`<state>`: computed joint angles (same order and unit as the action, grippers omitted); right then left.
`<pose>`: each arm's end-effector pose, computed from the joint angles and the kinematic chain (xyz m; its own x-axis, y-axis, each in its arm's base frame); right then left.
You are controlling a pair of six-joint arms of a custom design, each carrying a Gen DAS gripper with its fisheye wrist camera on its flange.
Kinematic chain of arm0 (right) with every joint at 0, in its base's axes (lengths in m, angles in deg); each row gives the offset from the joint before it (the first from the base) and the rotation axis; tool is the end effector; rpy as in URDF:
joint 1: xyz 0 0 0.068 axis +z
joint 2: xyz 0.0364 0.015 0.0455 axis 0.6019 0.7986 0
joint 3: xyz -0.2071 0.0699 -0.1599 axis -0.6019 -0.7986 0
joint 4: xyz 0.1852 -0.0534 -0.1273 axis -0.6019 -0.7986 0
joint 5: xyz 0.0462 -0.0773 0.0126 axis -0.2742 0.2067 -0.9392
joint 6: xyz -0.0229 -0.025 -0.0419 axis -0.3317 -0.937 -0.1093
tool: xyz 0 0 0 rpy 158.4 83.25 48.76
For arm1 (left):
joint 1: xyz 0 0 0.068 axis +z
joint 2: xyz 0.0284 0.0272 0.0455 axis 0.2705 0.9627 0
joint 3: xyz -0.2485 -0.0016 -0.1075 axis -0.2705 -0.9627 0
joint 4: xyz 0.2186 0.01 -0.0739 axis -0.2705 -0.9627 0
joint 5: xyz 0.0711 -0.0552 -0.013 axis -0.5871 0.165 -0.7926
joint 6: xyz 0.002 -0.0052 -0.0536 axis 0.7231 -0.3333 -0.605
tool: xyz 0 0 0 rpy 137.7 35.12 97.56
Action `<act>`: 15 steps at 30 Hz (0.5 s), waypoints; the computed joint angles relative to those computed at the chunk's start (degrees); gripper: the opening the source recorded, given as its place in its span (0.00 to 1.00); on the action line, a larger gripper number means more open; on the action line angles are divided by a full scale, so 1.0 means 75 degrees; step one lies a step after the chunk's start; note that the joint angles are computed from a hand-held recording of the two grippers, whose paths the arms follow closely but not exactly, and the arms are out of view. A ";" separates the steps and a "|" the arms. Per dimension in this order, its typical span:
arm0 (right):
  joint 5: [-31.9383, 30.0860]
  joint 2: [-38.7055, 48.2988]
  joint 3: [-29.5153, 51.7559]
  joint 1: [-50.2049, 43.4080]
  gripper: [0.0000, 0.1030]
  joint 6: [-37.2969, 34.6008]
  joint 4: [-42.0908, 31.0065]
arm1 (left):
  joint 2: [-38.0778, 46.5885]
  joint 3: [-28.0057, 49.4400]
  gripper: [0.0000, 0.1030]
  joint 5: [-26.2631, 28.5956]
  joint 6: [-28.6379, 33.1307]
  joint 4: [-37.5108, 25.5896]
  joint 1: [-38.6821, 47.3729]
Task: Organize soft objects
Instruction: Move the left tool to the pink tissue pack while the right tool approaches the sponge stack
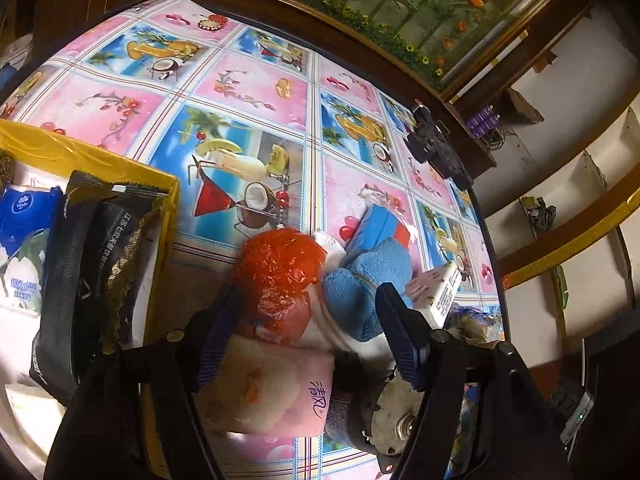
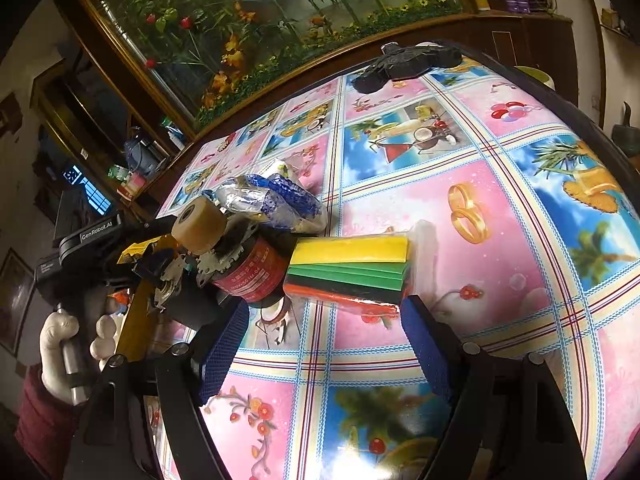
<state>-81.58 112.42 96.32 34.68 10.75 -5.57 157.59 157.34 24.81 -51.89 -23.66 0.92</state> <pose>0.1705 -0.0007 0.1214 -0.6109 0.5521 -0.5674 0.2790 0.8208 0.4984 0.4371 -0.1348 0.1376 -0.8700 0.1889 -0.4553 0.4211 0.7650 -0.4872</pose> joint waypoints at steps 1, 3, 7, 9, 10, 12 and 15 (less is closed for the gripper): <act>-0.0005 -0.0010 0.0009 0.0003 0.77 0.0020 -0.0039 | -0.0017 0.0018 0.69 -0.0176 0.0195 -0.0134 -0.0073; 0.0007 -0.0007 0.0014 0.0017 0.77 0.0050 -0.0055 | -0.0057 -0.0076 0.69 -0.0367 0.0525 -0.0167 -0.0152; 0.0089 0.0017 0.0010 0.0075 0.77 0.0141 -0.0047 | -0.0164 -0.0180 0.71 -0.0241 0.0832 -0.0484 -0.0125; 0.0100 0.0089 0.0012 0.0063 0.77 0.0158 -0.0010 | -0.0117 -0.0012 0.71 -0.0222 0.1039 -0.0870 -0.0098; 0.0112 0.0096 0.0020 0.0054 0.77 0.0158 -0.0028 | -0.0118 0.0028 0.71 -0.0255 0.1150 -0.1005 -0.0097; 0.0142 0.0086 0.0039 0.0055 0.77 0.0162 -0.0079 | -0.0065 0.0180 0.71 -0.0218 0.1262 -0.1332 -0.0026; 0.0171 0.0074 0.0039 0.0039 0.77 0.0177 -0.0109 | 0.0070 0.0506 0.71 -0.0057 0.1466 -0.1933 0.0135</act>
<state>-80.30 112.97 96.62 34.97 12.08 -6.39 158.11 161.13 24.38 -40.89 -38.16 1.94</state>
